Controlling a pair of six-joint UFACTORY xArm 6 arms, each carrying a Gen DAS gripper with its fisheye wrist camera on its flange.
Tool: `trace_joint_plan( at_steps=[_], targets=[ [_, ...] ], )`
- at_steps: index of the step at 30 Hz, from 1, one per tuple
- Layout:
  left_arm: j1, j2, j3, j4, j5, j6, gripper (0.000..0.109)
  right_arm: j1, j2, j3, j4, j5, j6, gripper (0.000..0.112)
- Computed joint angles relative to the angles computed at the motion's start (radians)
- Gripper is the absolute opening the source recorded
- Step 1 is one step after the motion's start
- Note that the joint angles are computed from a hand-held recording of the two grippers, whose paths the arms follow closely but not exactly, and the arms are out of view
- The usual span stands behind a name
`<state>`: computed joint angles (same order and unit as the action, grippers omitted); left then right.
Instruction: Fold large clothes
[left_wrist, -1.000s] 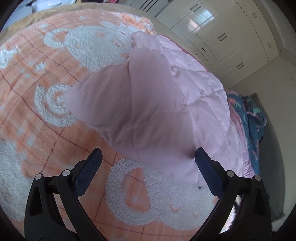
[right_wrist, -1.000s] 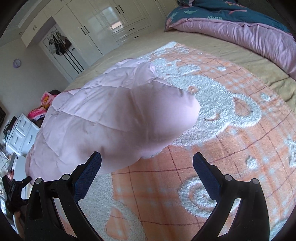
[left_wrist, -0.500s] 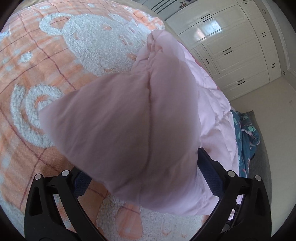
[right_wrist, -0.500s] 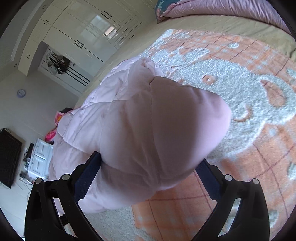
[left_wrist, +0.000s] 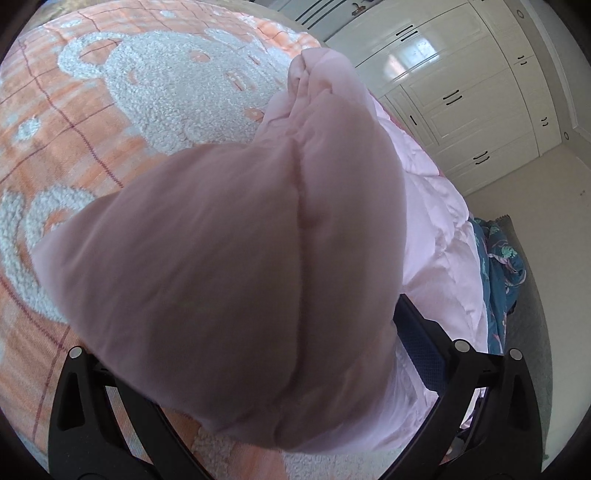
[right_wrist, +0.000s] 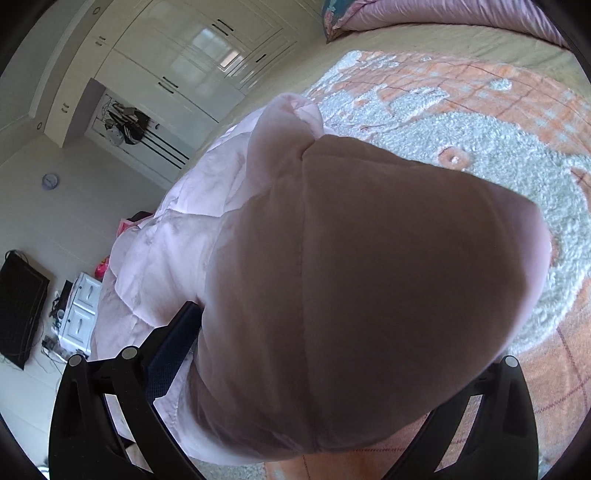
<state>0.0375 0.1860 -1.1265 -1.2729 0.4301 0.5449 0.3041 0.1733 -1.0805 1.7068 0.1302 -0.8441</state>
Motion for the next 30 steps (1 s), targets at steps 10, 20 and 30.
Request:
trace_joint_plan(
  at_steps=[10, 20, 30],
  targets=[
    [0.005, 0.029, -0.028, -0.055, 0.003, 0.044, 0.095, -0.031, -0.001, -0.010, 0.141, 0.107, -0.187, 0.073],
    [-0.006, 0.002, -0.033, -0.095, -0.007, 0.117, 0.051, 0.035, -0.013, -0.041, 0.138, -0.031, -0.344, 0.045],
    [-0.108, -0.102, 0.024, 0.090, -0.241, 0.137, 0.032, 0.148, -0.064, -0.004, -0.017, -0.220, -0.318, 0.037]
  ],
)
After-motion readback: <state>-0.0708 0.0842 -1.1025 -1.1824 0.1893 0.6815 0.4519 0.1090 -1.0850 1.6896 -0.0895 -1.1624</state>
